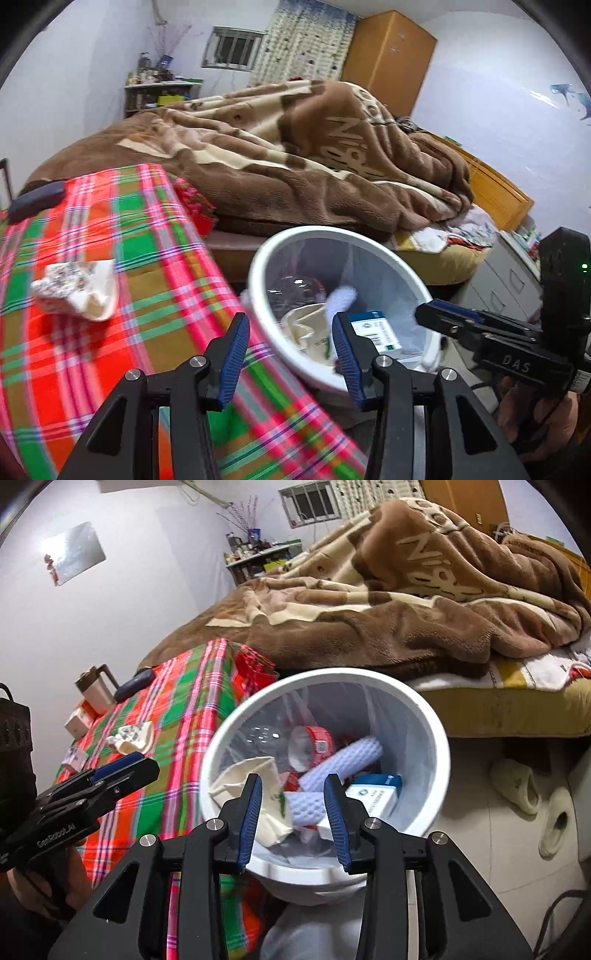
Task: Collect trash
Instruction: 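Open both tools to drop the paper bag and medicine box into the bin, then move both tools back over the plaid cloth toward the remaining trash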
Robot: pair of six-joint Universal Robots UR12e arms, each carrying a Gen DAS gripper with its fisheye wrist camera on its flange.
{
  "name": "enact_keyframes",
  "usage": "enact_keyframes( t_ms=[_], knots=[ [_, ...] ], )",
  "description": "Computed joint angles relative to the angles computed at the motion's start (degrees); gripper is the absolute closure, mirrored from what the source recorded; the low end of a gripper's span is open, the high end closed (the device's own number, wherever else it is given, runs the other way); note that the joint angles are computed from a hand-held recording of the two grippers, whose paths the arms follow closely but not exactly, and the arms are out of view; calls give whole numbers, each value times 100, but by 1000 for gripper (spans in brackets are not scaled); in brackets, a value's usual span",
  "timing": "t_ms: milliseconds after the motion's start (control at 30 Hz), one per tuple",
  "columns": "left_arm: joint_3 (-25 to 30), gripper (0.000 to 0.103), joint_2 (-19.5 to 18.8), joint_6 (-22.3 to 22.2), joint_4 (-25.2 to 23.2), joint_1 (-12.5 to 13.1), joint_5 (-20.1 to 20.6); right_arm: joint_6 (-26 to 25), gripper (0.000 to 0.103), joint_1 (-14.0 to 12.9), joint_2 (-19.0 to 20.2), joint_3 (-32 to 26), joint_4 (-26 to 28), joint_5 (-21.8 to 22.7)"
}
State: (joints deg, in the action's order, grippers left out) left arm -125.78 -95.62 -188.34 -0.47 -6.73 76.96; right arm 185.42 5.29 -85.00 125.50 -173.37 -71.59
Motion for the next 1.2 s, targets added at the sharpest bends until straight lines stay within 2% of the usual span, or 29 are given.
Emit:
enact_keyframes(
  t_ms=[433, 800, 1200],
  knots=[
    [-489, 56, 518, -324, -80, 197, 942, -379, 66, 227, 39, -36, -136, 353],
    [-914, 56, 856, -360, 15, 453, 1315, -793, 66, 464, 97, -193, 263, 649],
    [-1166, 56, 1234, -571, -253, 956, 1582, -1421, 66, 823, 337, -605, 617, 777]
  ],
)
